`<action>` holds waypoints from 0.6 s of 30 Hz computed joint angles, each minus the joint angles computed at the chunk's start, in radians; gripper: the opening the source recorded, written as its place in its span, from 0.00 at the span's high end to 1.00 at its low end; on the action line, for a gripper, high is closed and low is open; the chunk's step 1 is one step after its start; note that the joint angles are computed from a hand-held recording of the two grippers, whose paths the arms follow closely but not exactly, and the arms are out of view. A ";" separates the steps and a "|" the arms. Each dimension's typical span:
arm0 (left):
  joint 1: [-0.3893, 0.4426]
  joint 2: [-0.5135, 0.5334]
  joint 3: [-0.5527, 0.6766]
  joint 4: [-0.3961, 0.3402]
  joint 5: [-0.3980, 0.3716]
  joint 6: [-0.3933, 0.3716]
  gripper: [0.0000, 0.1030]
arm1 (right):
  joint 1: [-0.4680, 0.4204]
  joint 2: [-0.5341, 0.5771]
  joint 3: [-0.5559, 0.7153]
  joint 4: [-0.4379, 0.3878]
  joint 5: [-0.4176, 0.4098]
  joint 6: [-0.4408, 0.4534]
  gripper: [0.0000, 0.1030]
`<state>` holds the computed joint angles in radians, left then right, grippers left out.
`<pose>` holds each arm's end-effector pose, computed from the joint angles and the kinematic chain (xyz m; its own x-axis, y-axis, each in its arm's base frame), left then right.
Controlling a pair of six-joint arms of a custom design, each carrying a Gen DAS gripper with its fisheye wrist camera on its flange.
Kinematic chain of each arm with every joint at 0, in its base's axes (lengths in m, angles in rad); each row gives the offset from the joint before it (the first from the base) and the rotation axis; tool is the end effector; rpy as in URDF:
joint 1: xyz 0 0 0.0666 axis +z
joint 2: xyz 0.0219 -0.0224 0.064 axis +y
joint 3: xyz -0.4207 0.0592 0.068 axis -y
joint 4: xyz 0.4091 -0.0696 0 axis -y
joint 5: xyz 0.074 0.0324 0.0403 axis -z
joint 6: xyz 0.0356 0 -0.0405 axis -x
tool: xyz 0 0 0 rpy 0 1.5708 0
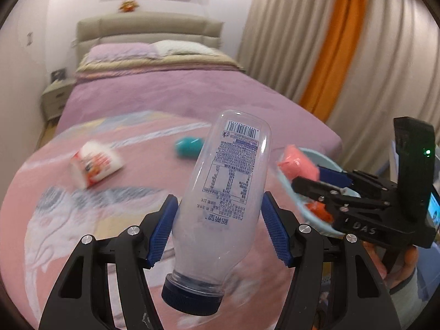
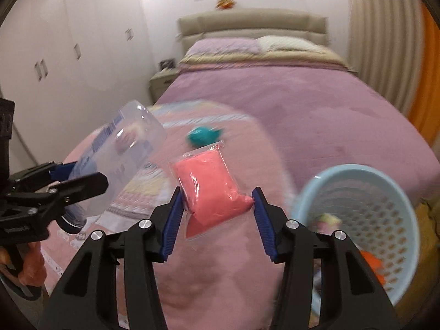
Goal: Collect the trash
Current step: 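Carry the bottle and pink bag over the basket and release both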
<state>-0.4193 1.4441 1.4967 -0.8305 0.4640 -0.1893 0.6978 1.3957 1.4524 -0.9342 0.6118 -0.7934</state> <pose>0.4683 -0.2266 0.5036 -0.5062 0.4099 -0.7588 0.7642 0.6210 -0.1744 0.3887 0.2987 0.5004 -0.5878 0.2685 -0.7631 0.2484 0.9576 0.1456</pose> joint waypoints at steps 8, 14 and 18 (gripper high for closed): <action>-0.159 0.065 0.088 -0.007 0.014 0.024 0.41 | -0.009 -0.181 -0.120 -0.165 0.146 -0.245 0.54; -0.262 0.138 0.164 -0.033 -0.013 0.022 0.41 | -0.047 -0.256 -0.178 -0.279 0.157 -0.395 0.54; -0.294 0.169 0.192 -0.038 -0.012 0.022 0.41 | -0.078 -0.295 -0.215 -0.308 0.142 -0.441 0.54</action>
<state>-0.7135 1.6128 1.6891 -0.8682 0.4517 -0.1669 0.6195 1.1004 1.2378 -1.2424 0.7535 -1.2341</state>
